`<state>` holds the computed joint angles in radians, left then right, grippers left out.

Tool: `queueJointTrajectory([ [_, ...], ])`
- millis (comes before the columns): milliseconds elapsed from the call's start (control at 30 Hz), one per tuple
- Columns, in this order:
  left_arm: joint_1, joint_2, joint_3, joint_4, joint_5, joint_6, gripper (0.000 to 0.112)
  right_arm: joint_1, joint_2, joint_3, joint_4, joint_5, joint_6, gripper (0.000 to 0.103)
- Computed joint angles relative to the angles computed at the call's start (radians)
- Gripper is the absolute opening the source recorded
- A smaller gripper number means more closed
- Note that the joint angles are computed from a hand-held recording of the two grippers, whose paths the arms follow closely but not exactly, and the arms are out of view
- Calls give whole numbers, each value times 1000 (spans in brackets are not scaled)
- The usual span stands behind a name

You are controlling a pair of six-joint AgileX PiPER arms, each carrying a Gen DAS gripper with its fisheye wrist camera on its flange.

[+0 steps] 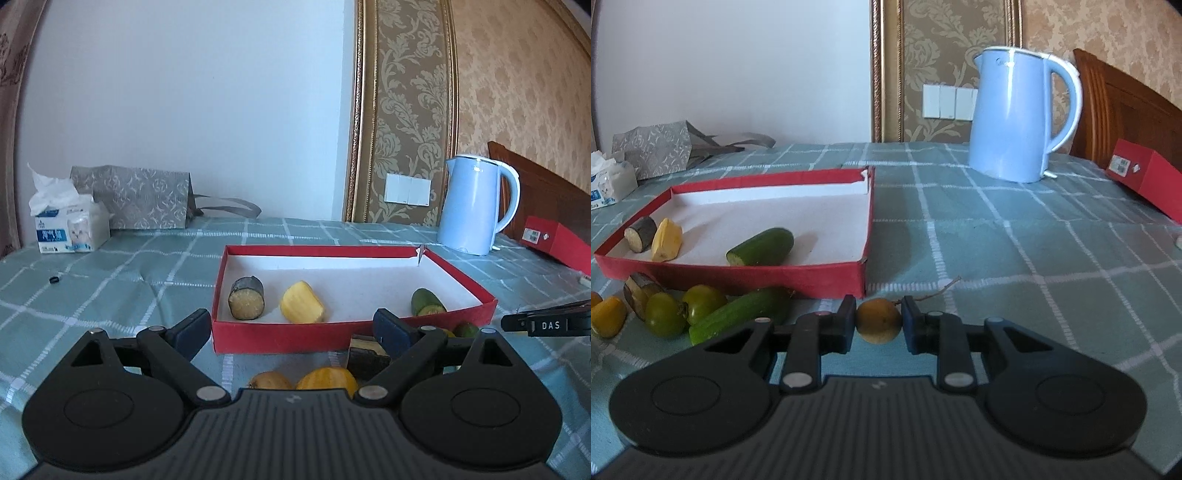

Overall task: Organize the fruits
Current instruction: 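Carry the brown fruit into the red tray and open the right gripper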

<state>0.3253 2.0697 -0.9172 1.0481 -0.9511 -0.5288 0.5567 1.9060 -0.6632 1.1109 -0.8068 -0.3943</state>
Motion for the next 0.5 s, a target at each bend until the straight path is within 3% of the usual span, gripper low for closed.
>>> queueJointTrajectory([
  [300,3,4,-22,40,23,-50,95,64,-72,-32,124,-91,-218,25],
  [500,4,8,-39,57,38,-87,95,28,-65,-119,100,-79,-299,25],
])
